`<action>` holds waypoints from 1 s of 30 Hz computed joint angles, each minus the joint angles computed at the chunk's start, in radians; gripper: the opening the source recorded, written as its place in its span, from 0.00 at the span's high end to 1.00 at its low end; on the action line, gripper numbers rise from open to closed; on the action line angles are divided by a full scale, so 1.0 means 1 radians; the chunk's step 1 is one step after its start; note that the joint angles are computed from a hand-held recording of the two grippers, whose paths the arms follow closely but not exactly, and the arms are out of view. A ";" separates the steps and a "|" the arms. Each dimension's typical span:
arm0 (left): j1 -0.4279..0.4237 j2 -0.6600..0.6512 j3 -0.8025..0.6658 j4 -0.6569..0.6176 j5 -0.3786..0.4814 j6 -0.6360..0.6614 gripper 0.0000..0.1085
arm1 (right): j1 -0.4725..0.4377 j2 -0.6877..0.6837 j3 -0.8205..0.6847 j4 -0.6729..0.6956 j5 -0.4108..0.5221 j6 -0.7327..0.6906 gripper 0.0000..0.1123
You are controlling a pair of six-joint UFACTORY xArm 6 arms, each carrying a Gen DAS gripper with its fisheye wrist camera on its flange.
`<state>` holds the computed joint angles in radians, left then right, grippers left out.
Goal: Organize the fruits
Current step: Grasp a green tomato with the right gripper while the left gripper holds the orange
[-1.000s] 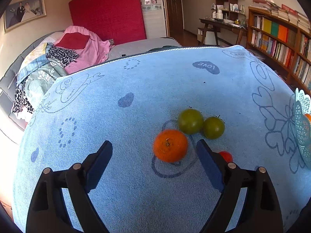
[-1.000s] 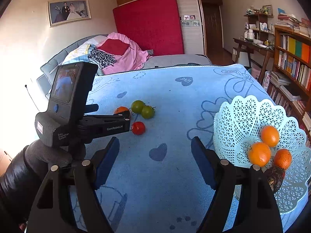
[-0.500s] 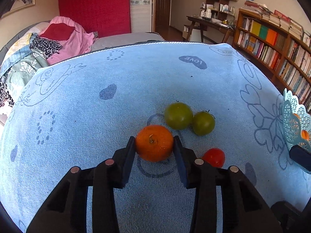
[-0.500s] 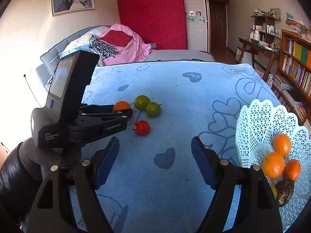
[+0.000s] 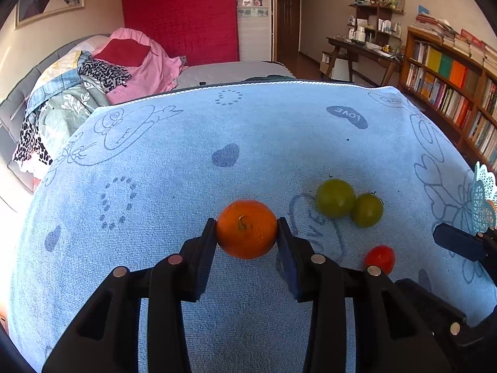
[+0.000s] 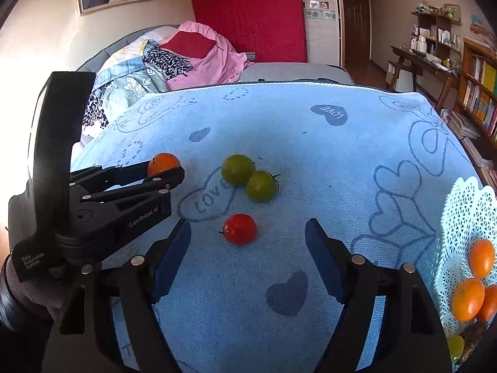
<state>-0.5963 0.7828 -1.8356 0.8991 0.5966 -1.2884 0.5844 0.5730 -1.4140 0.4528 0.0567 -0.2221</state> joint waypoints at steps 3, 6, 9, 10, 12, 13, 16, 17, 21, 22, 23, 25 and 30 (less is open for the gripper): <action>0.005 -0.005 0.012 -0.015 0.001 -0.004 0.64 | -0.012 0.044 -0.078 0.018 0.066 0.018 0.41; 0.010 -0.016 0.029 -0.015 -0.003 -0.024 0.64 | -0.021 0.072 -0.118 -0.067 0.072 0.099 0.43; 0.017 -0.024 0.042 -0.017 -0.010 -0.034 0.64 | -0.028 0.102 -0.163 -0.171 0.085 0.188 0.46; 0.018 -0.026 0.045 -0.019 -0.011 -0.033 0.64 | -0.032 0.112 -0.176 -0.223 0.092 0.233 0.47; 0.020 -0.025 0.046 -0.025 -0.013 -0.032 0.64 | -0.041 0.134 -0.210 -0.323 0.112 0.317 0.48; 0.020 -0.025 0.046 -0.027 -0.013 -0.031 0.64 | -0.045 0.142 -0.221 -0.376 0.120 0.362 0.49; 0.020 -0.021 0.044 -0.037 -0.015 -0.021 0.64 | -0.055 0.171 -0.265 -0.450 0.160 0.427 0.55; 0.020 -0.022 0.045 -0.036 -0.015 -0.021 0.64 | -0.057 0.180 -0.278 -0.449 0.171 0.428 0.56; 0.021 -0.020 0.043 -0.039 -0.018 -0.019 0.64 | -0.060 0.211 -0.319 -0.395 0.196 0.388 0.57; 0.020 -0.019 0.042 -0.039 -0.017 -0.018 0.64 | -0.060 0.218 -0.330 -0.380 0.201 0.374 0.57; 0.020 -0.019 0.042 -0.038 -0.017 -0.019 0.64 | -0.061 0.226 -0.340 -0.371 0.205 0.367 0.57; 0.020 -0.017 0.039 -0.039 -0.016 -0.017 0.64 | -0.061 0.236 -0.354 -0.367 0.206 0.363 0.58; 0.019 -0.012 0.032 -0.040 -0.013 -0.015 0.64 | -0.061 0.254 -0.382 -0.327 0.212 0.330 0.69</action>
